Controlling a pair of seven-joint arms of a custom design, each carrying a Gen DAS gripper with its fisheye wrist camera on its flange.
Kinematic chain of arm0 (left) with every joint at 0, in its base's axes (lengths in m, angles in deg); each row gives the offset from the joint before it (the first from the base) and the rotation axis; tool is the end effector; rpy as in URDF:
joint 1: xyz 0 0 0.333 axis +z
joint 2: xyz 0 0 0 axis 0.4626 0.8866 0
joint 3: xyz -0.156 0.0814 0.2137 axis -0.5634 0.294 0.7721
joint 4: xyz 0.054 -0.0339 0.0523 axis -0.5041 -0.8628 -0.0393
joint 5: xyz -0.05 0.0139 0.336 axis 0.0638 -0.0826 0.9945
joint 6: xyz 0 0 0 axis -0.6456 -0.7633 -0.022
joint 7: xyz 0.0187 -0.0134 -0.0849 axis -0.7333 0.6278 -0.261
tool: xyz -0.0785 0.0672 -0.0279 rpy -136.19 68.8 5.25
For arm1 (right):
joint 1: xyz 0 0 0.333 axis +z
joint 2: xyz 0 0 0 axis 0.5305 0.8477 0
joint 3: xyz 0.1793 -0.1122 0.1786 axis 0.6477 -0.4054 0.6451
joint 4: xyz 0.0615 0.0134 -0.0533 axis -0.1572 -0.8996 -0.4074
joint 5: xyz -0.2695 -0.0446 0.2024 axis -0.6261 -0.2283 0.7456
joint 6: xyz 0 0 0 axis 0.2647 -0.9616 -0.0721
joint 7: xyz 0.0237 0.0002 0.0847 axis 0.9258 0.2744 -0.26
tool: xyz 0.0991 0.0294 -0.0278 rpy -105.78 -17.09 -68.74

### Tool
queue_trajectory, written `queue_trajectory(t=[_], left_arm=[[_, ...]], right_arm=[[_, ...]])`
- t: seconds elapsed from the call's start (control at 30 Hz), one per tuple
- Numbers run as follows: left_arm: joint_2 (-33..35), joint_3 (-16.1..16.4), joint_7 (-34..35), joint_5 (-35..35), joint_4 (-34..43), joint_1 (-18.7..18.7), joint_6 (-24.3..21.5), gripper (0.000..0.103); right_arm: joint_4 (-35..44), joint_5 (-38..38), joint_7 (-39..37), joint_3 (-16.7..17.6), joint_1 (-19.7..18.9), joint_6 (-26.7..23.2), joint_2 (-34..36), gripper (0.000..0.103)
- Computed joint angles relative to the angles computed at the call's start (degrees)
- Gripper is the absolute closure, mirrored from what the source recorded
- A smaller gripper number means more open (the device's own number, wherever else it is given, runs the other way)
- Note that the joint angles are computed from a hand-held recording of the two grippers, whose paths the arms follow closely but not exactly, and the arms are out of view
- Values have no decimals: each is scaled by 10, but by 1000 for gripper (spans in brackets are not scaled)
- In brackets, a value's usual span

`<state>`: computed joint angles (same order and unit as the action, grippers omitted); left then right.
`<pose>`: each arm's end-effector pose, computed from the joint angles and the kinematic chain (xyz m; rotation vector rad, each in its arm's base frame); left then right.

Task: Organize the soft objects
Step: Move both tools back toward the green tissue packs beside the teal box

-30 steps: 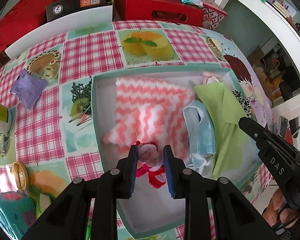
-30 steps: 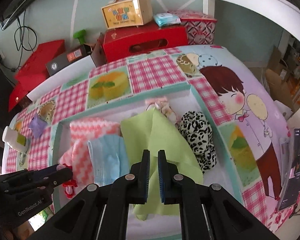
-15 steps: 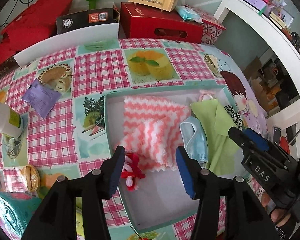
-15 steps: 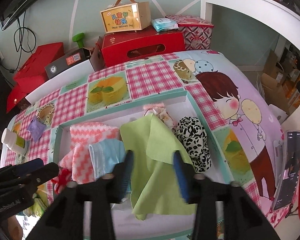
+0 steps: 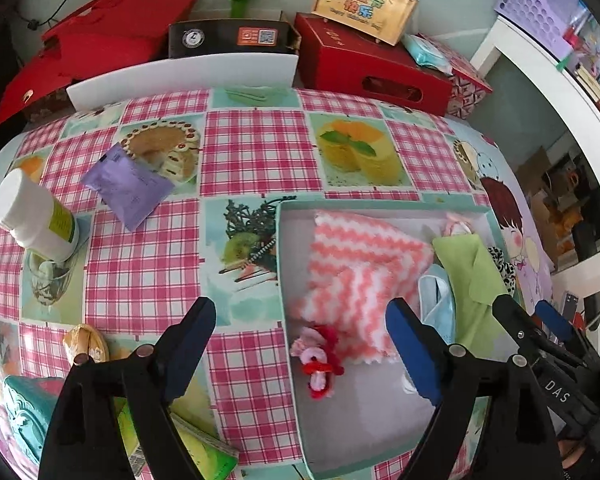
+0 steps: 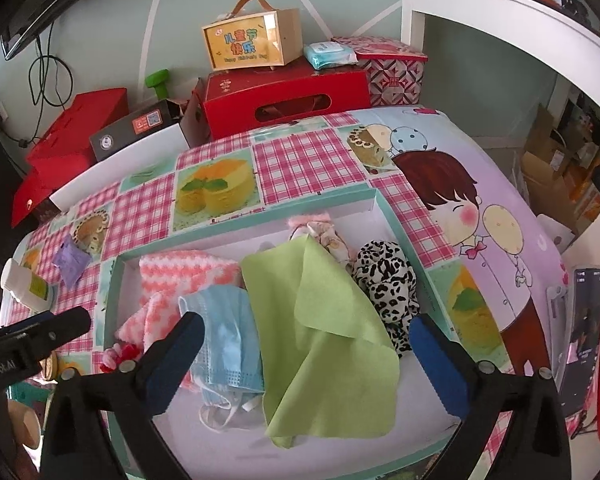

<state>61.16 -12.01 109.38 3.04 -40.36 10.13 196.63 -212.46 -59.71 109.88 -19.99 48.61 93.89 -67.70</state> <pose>0.5462 -0.3274 0.4807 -1.4498 2.6868 -0.6546 0.3907 0.2031 0.4781 -1.0742 2.5513 -0.6062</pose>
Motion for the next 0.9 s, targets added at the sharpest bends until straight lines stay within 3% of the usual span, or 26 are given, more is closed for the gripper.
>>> queue_trajectory(t=[0.4, 0.57, 0.7, 0.9], left_arm=[[-6, 3, -1, -5, -7, 9, 14, 16], [-6, 4, -1, -11, -6, 15, 16, 16], [-7, 6, -4, -15, -5, 20, 20, 16], [-10, 11, -7, -16, -3, 29, 22, 16]], right_arm=[[-31, 5, 5, -7, -8, 102, -3, 0], [-42, -29, 30, 4, -25, 140, -13, 0], [-19, -69, 49, 26, -35, 99, -12, 0], [-20, -84, 66, 18, -31, 125, -8, 0]])
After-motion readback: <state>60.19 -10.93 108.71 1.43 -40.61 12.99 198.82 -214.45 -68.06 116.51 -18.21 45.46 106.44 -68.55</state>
